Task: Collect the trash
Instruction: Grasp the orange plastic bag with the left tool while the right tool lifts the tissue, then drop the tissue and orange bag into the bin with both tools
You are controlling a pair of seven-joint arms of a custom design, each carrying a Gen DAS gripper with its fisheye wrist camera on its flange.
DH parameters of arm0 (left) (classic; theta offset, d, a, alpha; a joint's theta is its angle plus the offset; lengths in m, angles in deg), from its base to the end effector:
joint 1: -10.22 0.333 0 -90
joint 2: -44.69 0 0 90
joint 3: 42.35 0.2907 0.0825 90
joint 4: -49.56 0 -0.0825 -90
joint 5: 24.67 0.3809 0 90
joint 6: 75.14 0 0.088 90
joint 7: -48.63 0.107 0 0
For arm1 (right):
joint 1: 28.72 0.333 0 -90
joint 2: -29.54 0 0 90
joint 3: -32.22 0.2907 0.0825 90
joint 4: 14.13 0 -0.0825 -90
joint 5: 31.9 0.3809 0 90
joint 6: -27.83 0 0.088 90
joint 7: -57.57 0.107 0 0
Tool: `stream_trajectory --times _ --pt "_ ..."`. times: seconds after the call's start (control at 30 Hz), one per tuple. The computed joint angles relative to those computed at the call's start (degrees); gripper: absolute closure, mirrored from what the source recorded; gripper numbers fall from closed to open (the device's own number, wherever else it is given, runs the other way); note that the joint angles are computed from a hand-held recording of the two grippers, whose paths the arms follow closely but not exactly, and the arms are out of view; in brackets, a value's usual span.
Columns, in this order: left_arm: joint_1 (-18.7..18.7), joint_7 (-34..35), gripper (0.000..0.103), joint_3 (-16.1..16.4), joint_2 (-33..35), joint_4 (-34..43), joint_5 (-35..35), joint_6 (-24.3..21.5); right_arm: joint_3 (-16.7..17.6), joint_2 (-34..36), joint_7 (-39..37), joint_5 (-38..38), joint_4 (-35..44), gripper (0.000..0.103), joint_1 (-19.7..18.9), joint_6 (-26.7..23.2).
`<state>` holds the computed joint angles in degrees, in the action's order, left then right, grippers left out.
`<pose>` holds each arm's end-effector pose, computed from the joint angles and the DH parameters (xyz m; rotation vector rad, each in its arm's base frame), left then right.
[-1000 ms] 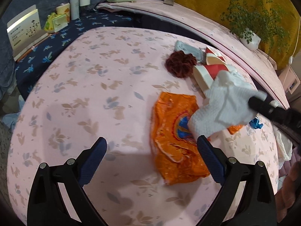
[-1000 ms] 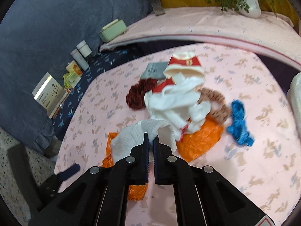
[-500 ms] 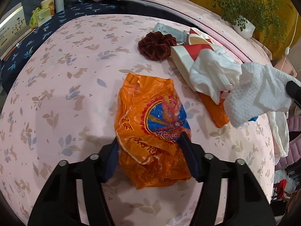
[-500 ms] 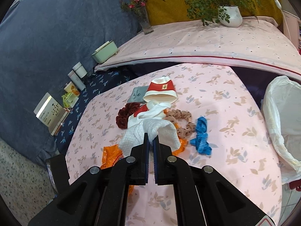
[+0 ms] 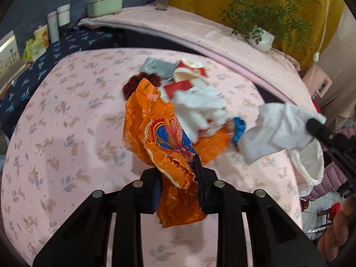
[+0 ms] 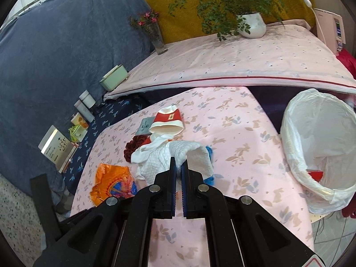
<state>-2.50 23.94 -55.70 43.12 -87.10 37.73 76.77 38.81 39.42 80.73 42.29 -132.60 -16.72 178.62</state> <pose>0.4446 -0.2443 0.3265 -2.3142 1.1763 -0.6740 0.5692 0.1650 0.3545 -1.8966 1.2287 0.0016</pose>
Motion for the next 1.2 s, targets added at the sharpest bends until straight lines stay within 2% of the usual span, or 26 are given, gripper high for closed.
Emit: stream_trajectory --times 0.23,0.6,0.9,1.2 --pt "-2.17 5.58 0.079 -0.19 5.67 10.54 1.38 -1.58 -1.41 -0.34 -1.37 2.16 0.52 0.099 -2.04 0.44" --pt "-8.42 18.43 0.078 2.84 19.05 29.91 -1.37 -1.63 -3.43 2.02 -1.35 4.28 3.86 0.099 -6.62 2.33" --pt "-12.98 35.02 0.077 4.98 32.13 47.61 -10.50 -0.39 -4.16 5.75 2.17 3.90 7.83 0.099 -11.40 3.60" --pt "-15.40 51.78 0.075 5.51 44.37 64.37 -21.98 -0.55 -3.62 10.20 7.29 -0.10 12.22 0.099 -14.86 6.05"
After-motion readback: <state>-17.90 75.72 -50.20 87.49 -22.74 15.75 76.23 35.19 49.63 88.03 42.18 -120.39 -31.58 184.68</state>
